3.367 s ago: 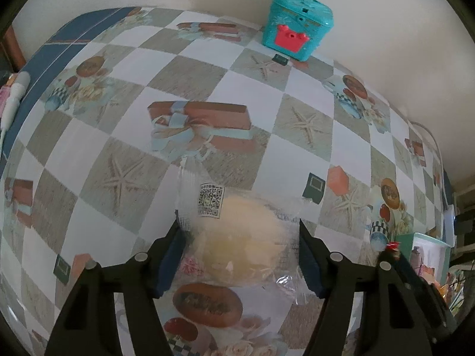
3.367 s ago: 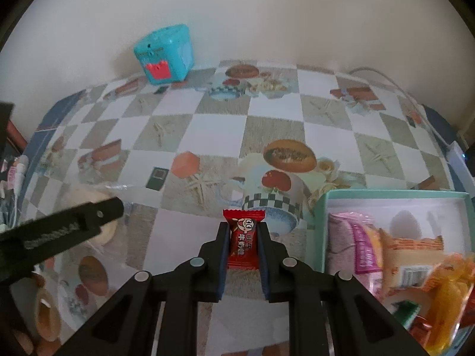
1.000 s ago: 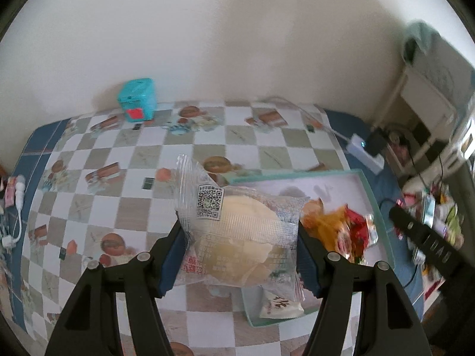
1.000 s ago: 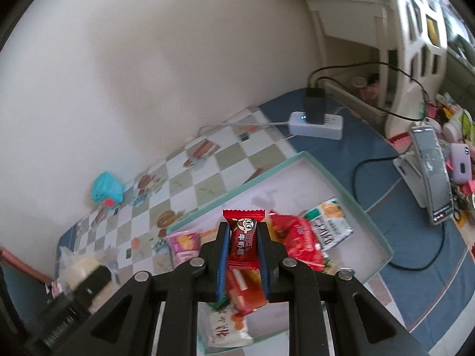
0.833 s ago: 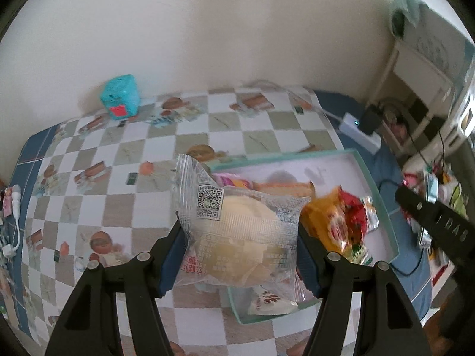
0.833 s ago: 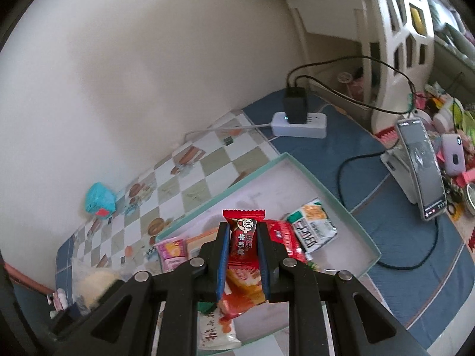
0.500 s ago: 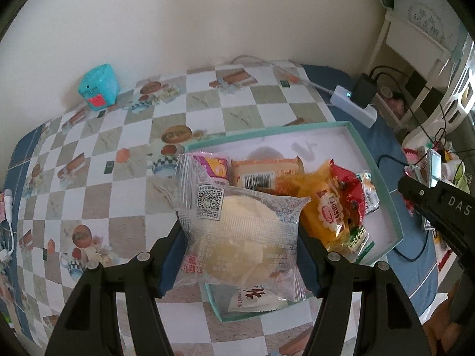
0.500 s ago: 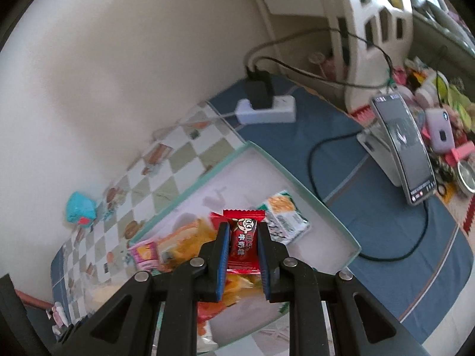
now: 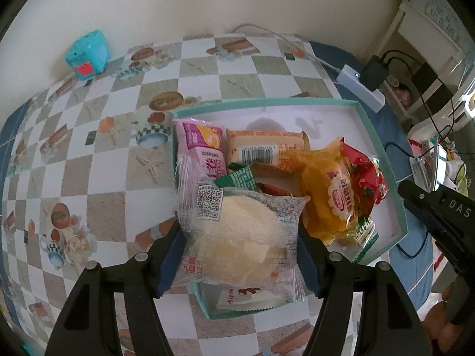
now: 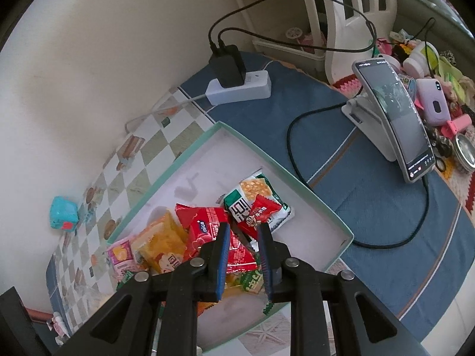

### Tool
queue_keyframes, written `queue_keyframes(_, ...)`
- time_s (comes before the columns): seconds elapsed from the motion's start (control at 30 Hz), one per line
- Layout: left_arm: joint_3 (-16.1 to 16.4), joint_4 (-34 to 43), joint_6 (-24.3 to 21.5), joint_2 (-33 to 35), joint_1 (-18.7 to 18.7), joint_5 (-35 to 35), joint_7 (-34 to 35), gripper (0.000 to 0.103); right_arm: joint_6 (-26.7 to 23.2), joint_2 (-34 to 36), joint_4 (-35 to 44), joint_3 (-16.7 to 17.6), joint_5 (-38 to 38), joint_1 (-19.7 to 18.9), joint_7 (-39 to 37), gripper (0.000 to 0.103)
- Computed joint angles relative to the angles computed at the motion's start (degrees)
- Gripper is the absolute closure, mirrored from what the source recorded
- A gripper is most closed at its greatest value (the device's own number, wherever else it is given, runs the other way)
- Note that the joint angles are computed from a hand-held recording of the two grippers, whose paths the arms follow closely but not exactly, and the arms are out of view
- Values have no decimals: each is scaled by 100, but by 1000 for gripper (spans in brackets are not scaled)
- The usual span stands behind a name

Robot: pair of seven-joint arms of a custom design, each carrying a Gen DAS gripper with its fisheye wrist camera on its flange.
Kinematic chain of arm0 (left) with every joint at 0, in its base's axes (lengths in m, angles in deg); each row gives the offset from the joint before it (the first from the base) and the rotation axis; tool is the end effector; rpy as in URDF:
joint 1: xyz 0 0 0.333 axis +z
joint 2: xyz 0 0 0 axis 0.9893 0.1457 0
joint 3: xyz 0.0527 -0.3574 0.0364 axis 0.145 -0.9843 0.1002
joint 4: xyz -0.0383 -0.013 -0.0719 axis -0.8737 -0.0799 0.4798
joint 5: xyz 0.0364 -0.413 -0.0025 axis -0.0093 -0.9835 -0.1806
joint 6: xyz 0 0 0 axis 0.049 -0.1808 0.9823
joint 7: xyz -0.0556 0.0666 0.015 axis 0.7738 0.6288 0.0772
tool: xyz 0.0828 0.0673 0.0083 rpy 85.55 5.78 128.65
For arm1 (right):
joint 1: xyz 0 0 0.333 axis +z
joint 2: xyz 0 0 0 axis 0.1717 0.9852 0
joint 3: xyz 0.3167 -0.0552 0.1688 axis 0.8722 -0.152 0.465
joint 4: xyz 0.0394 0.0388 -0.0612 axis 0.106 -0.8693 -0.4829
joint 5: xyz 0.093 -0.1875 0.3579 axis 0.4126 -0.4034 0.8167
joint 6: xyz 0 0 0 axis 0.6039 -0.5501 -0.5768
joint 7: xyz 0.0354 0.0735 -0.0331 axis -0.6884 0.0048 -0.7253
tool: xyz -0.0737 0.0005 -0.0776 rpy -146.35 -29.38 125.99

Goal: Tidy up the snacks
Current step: 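Open both grippers to drop the bun and candy into the tray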

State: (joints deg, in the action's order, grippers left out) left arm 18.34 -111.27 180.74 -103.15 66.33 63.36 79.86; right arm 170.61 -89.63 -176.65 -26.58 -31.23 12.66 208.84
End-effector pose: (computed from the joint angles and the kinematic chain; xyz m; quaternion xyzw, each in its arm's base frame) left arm 0.4371 -0.2211 0.5621 -0.6977 0.6958 -0.1500 0.0811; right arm 0.4368 0.0772 0.5628 -0.4596 0.8511 -0.0892 0.2376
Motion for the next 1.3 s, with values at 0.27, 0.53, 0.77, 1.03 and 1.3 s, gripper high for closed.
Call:
queue_keyframes(0.27,169,-24,-118,72,-34,-591,188,29,-142,120,69,-8,26,98,-69,81)
queue_keyframes(0.53,265,-148,35,-52,34,-926,314,22,-152,98,122,55,-58,155,-87,81)
queue_keyframes(0.77,393,-421,291,-381,193,-954,128,15,-138,28,153,171,-179,280,-180,81)
queue_keyframes(1.03,285,-815,321,-859,710,-181,-731,9,-144,-37,160,359,-289,561,-444,73)
queue_keyframes(1.3,272,-1131,-34,-1388,987,768,-1350,9,-169,-111,93,635,-506,818,-558,38)
